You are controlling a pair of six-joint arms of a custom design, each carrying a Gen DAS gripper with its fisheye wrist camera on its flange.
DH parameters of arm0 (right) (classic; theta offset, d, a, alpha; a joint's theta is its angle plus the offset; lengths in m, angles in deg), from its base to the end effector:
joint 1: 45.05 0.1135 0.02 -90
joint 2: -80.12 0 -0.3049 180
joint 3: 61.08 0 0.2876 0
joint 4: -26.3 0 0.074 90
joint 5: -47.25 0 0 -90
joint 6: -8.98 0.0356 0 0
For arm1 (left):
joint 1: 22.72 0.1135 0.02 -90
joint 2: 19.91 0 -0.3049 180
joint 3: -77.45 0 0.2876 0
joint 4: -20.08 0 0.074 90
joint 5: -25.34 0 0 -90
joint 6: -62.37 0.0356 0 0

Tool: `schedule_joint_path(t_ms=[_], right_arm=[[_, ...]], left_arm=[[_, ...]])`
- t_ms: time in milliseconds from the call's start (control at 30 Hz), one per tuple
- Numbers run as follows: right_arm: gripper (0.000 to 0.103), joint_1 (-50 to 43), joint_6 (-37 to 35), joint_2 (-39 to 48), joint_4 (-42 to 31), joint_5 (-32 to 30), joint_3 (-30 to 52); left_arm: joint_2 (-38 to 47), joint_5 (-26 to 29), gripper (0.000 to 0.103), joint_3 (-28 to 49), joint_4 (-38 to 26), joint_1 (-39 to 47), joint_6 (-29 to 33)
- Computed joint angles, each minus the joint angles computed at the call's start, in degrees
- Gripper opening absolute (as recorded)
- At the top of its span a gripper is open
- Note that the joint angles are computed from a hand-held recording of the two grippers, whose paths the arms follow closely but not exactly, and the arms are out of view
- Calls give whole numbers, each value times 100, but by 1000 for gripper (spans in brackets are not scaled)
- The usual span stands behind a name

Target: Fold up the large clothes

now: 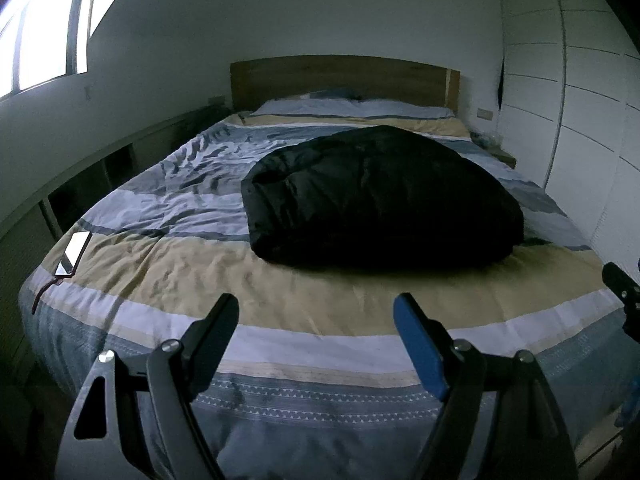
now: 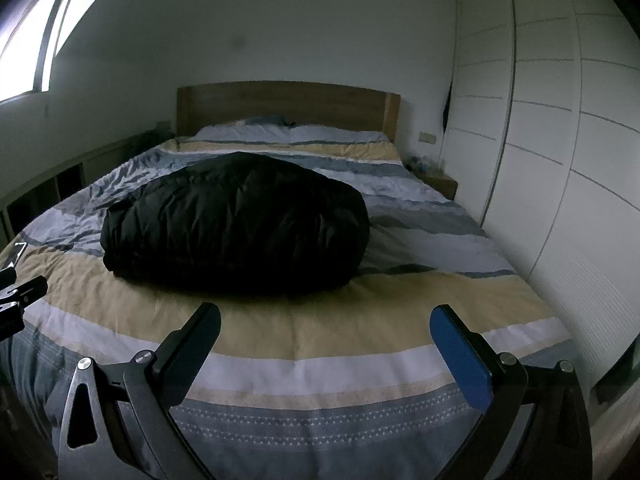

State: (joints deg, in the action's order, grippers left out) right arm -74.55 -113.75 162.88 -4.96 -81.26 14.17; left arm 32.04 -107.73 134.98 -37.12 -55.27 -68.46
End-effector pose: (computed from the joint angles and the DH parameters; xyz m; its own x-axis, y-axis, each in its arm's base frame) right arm 0.3122 -0.1511 0.3146 -0.4384 -0.2381 -0.8667 -0.3260 0.9407 -0.0936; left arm 0.1651 -0.0766 0.3032 -0.5233 -0.2326 -0.8198 -0.4050 0.9143 -0.0009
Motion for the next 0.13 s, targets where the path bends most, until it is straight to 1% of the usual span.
schedule_joint_path(t_ms=[133], right_arm=[[103,25,-31,4,-18,45,-10]], left_arm=[[-90,60,79,-44,55,32,73]])
